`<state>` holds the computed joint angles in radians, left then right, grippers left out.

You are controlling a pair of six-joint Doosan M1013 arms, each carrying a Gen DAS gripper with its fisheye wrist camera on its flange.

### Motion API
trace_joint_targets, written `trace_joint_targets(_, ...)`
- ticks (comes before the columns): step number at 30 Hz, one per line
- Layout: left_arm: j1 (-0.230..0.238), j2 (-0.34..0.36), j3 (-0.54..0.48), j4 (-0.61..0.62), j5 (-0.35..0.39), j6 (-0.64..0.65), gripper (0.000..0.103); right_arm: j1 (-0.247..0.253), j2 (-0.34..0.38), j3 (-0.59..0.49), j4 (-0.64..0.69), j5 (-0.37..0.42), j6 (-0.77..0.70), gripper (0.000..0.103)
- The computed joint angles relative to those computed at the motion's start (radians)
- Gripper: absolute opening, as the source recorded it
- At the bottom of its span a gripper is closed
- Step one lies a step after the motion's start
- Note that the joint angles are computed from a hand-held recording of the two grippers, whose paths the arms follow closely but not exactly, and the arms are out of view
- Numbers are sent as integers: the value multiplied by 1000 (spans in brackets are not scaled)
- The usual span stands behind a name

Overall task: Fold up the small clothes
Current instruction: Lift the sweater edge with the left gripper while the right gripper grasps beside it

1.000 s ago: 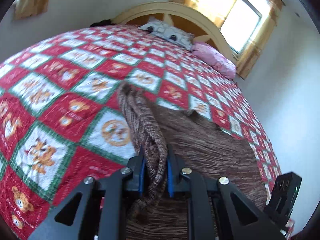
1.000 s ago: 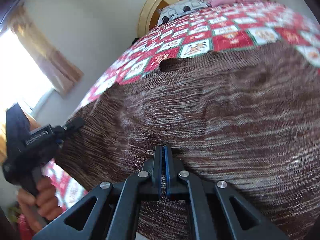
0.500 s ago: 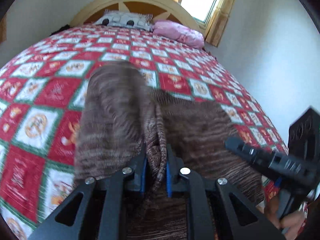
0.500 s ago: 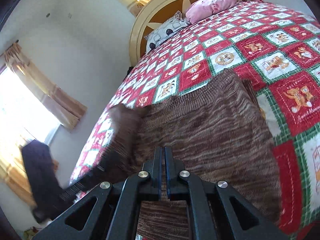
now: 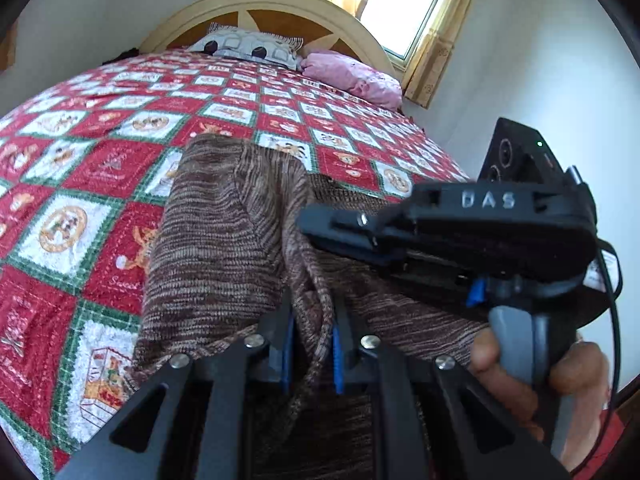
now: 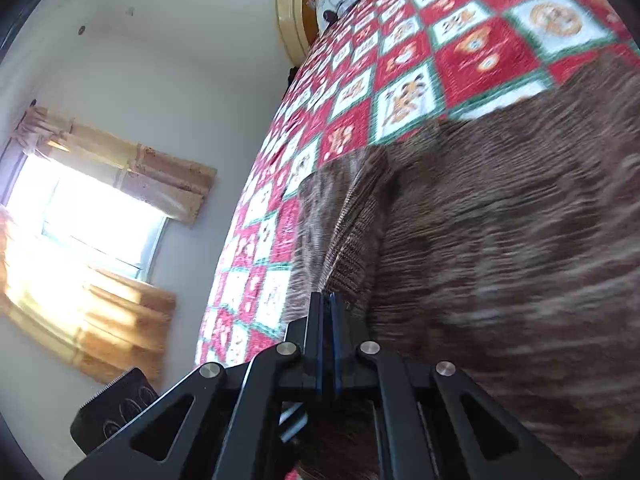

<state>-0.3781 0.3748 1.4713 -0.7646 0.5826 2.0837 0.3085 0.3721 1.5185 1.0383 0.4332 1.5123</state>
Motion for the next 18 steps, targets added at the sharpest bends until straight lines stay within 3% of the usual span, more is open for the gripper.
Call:
trace_joint_targets(3,3,0,5,-36,2,26,16,3,11,-13,-16,-21,23,73)
trace_joint_targets(5,2,-3,11,-45,-6,37,16,6,9,-8,30,-63,-16,73)
trace_joint_targets(8,2,-7,19,-62,-11,52,16,8,17,-28,-117,-72,126,72)
trace_joint_targets(10,4,-7,21,-79,-8,61,16,4,27,-38,-78,-59,83,46)
trace_joint_targets(14,3,-9,23,-76,-9,62,16,11,69,-101,-262,27,222,41)
trace_joint_targets(18,0,-8,14,-37,-6,23,16,20,82,-129,-418,28,356,16)
